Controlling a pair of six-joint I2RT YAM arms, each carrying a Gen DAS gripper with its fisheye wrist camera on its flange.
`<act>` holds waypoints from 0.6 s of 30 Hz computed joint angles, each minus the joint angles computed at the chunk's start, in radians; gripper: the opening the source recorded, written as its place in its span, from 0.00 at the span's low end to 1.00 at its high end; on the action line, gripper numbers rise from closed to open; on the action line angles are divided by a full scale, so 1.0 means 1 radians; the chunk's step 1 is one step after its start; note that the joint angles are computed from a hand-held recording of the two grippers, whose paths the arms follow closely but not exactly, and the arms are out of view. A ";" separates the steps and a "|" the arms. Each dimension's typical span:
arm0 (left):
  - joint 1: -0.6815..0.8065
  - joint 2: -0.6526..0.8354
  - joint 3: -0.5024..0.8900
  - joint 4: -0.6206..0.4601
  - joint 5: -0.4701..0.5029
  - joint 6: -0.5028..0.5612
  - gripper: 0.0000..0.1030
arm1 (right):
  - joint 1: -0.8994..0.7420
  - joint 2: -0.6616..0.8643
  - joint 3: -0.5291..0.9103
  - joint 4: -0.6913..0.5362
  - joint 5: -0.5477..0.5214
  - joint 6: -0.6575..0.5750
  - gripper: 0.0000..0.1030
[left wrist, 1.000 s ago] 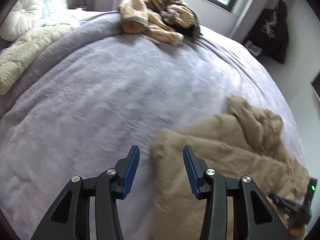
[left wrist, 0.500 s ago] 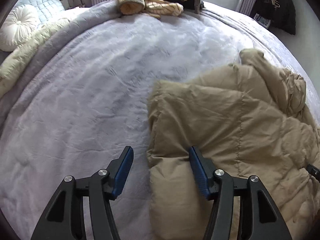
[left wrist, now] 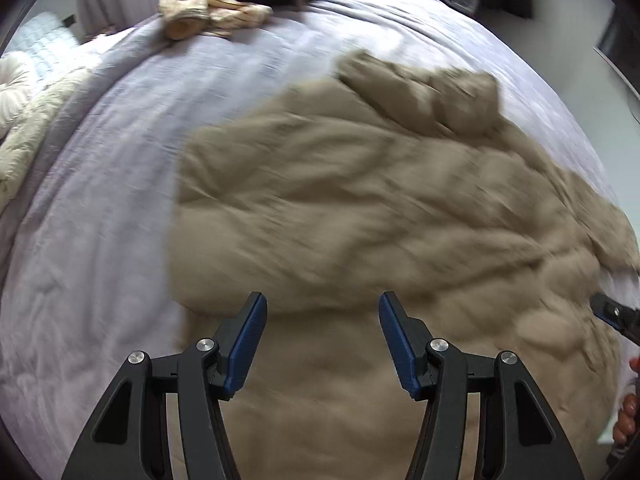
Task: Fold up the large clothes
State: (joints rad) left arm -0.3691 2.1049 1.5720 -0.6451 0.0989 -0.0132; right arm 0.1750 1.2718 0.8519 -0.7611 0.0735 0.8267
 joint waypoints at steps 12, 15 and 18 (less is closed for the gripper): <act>-0.296 0.017 0.062 -0.070 -0.064 -0.192 0.97 | -0.370 -0.350 -0.125 -0.166 -0.160 -0.166 0.80; -0.346 0.065 0.142 -0.108 -0.090 -0.212 0.97 | -0.576 -0.383 -0.126 -0.202 -0.236 -0.300 0.81; -0.384 0.110 0.215 -0.141 -0.100 -0.231 0.97 | -0.820 -0.383 -0.123 -0.215 -0.334 -0.443 0.86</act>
State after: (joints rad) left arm -0.7535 2.2150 1.7873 -0.7860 -0.0010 -0.2440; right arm -0.6448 0.8890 0.7286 -0.9765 -0.2604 0.3837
